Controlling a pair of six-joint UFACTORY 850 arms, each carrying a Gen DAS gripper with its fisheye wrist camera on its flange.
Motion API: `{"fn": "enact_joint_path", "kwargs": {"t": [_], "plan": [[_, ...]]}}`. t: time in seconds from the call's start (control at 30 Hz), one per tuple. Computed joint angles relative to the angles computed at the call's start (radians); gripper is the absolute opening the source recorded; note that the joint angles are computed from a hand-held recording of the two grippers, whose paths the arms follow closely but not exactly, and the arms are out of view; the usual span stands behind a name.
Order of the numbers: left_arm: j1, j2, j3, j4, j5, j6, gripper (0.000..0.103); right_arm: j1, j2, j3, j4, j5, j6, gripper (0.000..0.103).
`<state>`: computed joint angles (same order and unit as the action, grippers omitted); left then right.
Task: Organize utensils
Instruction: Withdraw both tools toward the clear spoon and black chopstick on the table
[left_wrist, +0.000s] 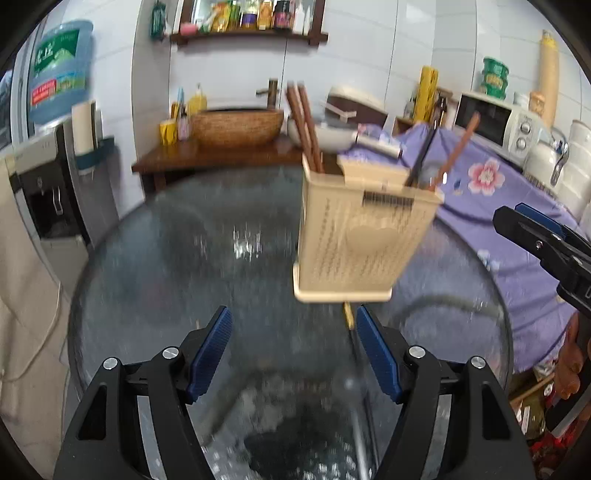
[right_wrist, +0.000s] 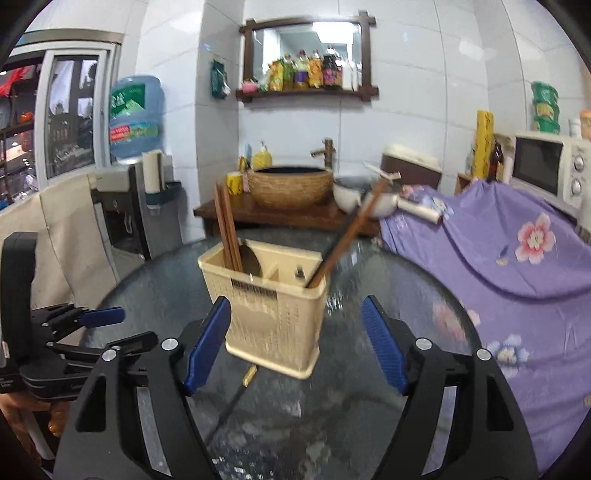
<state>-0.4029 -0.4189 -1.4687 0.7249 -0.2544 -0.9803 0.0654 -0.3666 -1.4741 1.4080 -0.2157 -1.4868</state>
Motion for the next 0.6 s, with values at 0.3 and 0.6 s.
{"fn": "enact_joint_path", "kwargs": {"t": [0.3,0.6], "plan": [[-0.043,-0.046,0.034,-0.200,-0.023,0.181,0.068,-0.015,0.003,0.138,-0.077,0.065,0.143,0.073],[-0.065,-0.133,-0.060,-0.307,-0.070,0.300,0.059,-0.048,-0.002,0.170,-0.227,0.023,0.326,0.073]]}}
